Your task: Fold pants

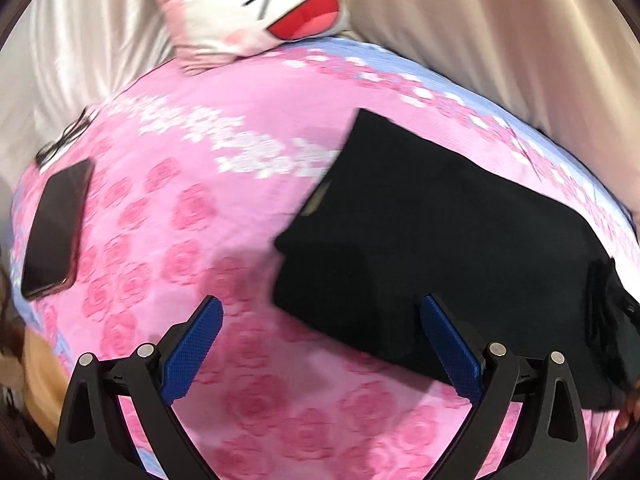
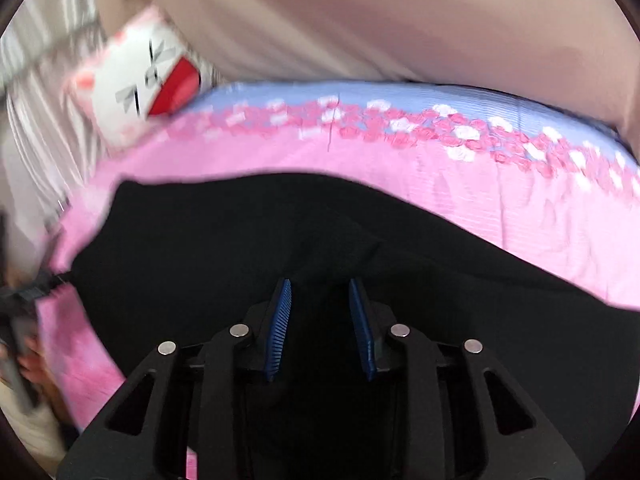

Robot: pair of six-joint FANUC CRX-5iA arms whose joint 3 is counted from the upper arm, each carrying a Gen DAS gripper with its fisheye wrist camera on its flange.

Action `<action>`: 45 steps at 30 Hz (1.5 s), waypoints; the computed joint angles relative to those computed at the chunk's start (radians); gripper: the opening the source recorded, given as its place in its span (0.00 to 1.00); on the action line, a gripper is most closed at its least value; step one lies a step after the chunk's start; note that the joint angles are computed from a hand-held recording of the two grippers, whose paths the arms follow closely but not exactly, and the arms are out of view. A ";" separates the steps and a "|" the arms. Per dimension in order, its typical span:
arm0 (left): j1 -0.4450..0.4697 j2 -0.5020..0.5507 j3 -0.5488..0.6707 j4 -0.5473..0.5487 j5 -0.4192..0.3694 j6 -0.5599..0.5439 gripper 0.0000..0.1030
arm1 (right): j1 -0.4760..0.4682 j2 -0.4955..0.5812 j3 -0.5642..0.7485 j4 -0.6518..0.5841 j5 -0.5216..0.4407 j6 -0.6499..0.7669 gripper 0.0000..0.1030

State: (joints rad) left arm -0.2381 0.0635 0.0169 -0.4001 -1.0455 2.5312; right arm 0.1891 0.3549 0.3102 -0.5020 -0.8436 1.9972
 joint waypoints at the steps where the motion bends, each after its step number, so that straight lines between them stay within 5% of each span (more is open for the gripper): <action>1: 0.004 -0.005 -0.007 0.002 -0.001 0.004 0.95 | 0.000 -0.011 -0.010 -0.005 -0.001 0.014 0.29; 4: 0.017 -0.015 -0.027 0.013 0.005 0.011 0.95 | 0.009 -0.043 -0.045 -0.011 -0.019 0.077 0.34; 6: 0.029 -0.015 -0.039 0.042 0.024 -0.004 0.95 | 0.030 -0.065 -0.080 0.003 -0.003 0.121 0.60; 8: 0.029 -0.006 -0.035 0.046 0.024 -0.011 0.95 | 0.081 -0.078 -0.133 0.084 0.067 0.126 0.73; 10: 0.022 -0.001 -0.026 0.043 0.022 -0.014 0.95 | 0.130 -0.070 -0.168 0.195 0.118 0.085 0.64; 11: 0.019 0.002 -0.022 0.039 0.020 -0.012 0.95 | 0.149 -0.055 -0.175 0.255 0.126 0.038 0.39; 17: 0.069 -0.031 -0.083 0.111 0.097 -0.031 0.95 | 0.139 -0.050 -0.127 0.175 0.102 0.070 0.17; 20: 0.066 -0.012 -0.063 0.093 0.095 -0.008 0.95 | 0.151 -0.022 -0.122 0.189 0.125 0.087 0.18; 22: 0.057 0.012 -0.033 0.069 0.080 -0.001 0.95 | 0.102 -0.034 -0.087 0.056 0.058 0.129 0.26; 26: 0.067 0.033 -0.027 0.103 0.132 -0.028 0.95 | -0.019 -0.108 -0.107 -0.171 0.018 0.213 0.66; 30: 0.068 0.073 0.009 0.124 0.164 -0.050 0.91 | -0.084 -0.179 -0.183 -0.129 0.114 0.150 0.72; 32: 0.059 0.092 0.043 0.084 0.136 -0.001 0.81 | -0.111 -0.208 -0.223 -0.077 0.176 0.087 0.81; 34: 0.072 0.091 0.042 0.098 0.149 0.006 0.31 | -0.137 -0.222 -0.245 -0.040 0.210 0.037 0.86; 35: 0.103 0.080 0.007 0.180 0.203 -0.054 0.26 | -0.160 -0.230 -0.258 -0.023 0.231 0.005 0.86; 37: 0.111 0.091 0.027 0.200 0.187 -0.070 0.22 | -0.202 -0.225 -0.254 -0.026 0.236 -0.020 0.86; 41: 0.024 0.139 0.170 0.055 0.053 -0.001 0.20 | -0.299 -0.212 -0.256 -0.053 0.257 -0.069 0.87; 45: -0.091 0.169 0.313 -0.021 0.032 -0.040 0.20 | -0.367 -0.193 -0.249 -0.087 0.256 -0.068 0.88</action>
State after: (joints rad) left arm -0.3294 0.2329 0.3300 -0.4212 -1.0137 2.4909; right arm -0.1784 0.1617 0.0612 -0.5892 -0.5877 1.9290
